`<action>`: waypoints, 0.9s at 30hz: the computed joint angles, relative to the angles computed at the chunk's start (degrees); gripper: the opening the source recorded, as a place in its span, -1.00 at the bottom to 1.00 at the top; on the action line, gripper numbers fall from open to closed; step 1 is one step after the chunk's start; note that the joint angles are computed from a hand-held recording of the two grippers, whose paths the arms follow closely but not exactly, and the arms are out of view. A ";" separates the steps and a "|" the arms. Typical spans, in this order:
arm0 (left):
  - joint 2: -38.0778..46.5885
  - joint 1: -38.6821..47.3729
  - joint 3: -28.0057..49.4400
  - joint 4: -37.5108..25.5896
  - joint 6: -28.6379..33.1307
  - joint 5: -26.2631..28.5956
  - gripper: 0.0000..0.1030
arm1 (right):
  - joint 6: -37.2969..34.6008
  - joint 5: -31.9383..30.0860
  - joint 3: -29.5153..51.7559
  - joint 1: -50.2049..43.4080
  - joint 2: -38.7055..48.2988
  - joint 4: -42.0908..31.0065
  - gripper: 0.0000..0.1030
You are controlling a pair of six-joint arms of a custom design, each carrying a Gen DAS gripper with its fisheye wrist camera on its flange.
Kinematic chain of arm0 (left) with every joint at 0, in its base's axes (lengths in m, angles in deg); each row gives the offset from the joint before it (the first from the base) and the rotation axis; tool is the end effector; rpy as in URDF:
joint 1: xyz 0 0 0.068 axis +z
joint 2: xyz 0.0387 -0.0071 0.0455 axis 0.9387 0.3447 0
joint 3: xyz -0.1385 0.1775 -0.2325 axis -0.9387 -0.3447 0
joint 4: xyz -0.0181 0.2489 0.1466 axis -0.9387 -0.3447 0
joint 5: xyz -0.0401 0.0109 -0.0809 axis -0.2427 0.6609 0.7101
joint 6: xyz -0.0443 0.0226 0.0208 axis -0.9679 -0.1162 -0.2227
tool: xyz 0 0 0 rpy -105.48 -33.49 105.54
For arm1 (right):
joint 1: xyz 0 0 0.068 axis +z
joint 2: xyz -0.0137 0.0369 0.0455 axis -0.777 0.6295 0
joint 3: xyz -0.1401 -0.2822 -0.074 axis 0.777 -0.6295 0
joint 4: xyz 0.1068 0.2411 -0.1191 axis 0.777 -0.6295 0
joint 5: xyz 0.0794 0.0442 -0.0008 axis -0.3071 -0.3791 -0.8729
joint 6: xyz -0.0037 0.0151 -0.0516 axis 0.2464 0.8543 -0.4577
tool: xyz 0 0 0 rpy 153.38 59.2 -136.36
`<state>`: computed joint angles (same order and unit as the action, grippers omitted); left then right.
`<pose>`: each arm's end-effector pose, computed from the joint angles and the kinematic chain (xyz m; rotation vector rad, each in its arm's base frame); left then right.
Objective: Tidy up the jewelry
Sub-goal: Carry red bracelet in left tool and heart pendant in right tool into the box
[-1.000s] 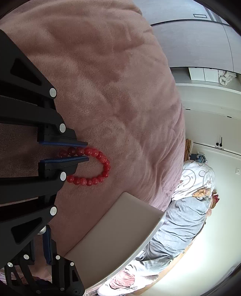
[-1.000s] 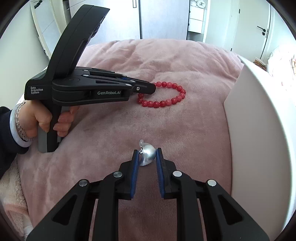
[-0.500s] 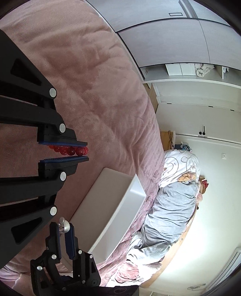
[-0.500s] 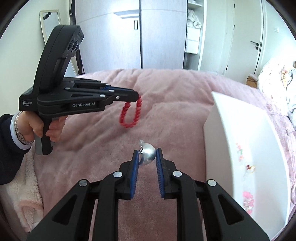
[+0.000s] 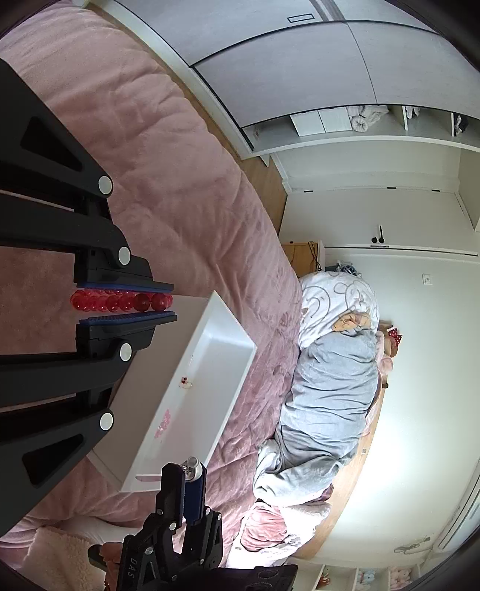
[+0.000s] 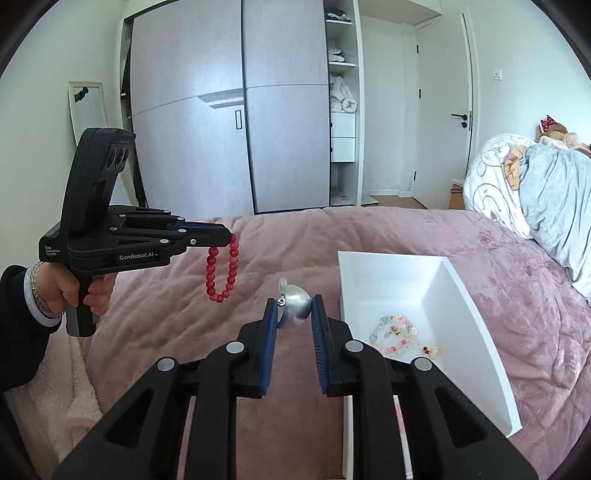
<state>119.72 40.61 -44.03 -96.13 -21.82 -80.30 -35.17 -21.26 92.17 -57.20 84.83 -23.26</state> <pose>0.2514 -0.1345 0.2785 0.2879 2.1649 -0.2189 0.2584 -0.0043 0.2561 -0.7907 2.0206 0.4859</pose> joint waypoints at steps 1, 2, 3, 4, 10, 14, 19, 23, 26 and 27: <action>-0.06 -0.74 1.25 -1.03 0.02 -0.55 -0.71 | -0.11 -1.17 0.23 -1.50 -0.43 -0.48 -0.63; 0.06 -1.27 2.50 -1.95 0.09 -0.84 -0.71 | -0.19 -2.28 0.28 -2.96 -0.92 -0.86 -0.63; 0.27 -1.98 3.89 -2.94 0.08 -1.30 -0.71 | -0.43 -3.61 0.59 -4.71 -1.35 -1.64 -0.63; 0.63 -2.77 5.29 -3.79 0.04 -2.07 -0.71 | -0.43 -4.66 0.82 -6.17 -1.50 -2.03 -0.63; 5.37 -6.73 13.94 -7.06 0.01 -3.46 -0.72 | 0.76 -10.26 2.97 -14.29 0.13 -2.50 -0.63; 10.23 -8.74 20.00 -8.56 -0.35 -3.15 -0.71 | 1.38 -12.45 4.66 -19.09 2.83 -3.28 -0.63; 17.26 -9.36 27.07 -9.17 -3.01 0.07 -0.71 | 0.99 -11.60 5.51 -22.60 6.15 -4.13 -0.63; 23.21 -9.26 32.40 -10.38 -4.35 1.81 -0.71 | 1.29 -11.10 5.99 -24.66 8.79 -4.23 -0.63; 27.72 -9.38 36.44 -12.43 -3.59 1.70 -0.71 | 1.67 -10.64 6.60 -25.70 10.43 -4.14 -0.63; 29.28 -9.38 37.79 -13.15 -3.23 1.52 -0.71 | 1.88 -10.41 7.05 -25.80 11.19 -4.23 -0.63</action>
<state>149.00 31.24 -6.24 -109.29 -25.05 -78.77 -33.30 -31.67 99.22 -83.00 96.02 -27.49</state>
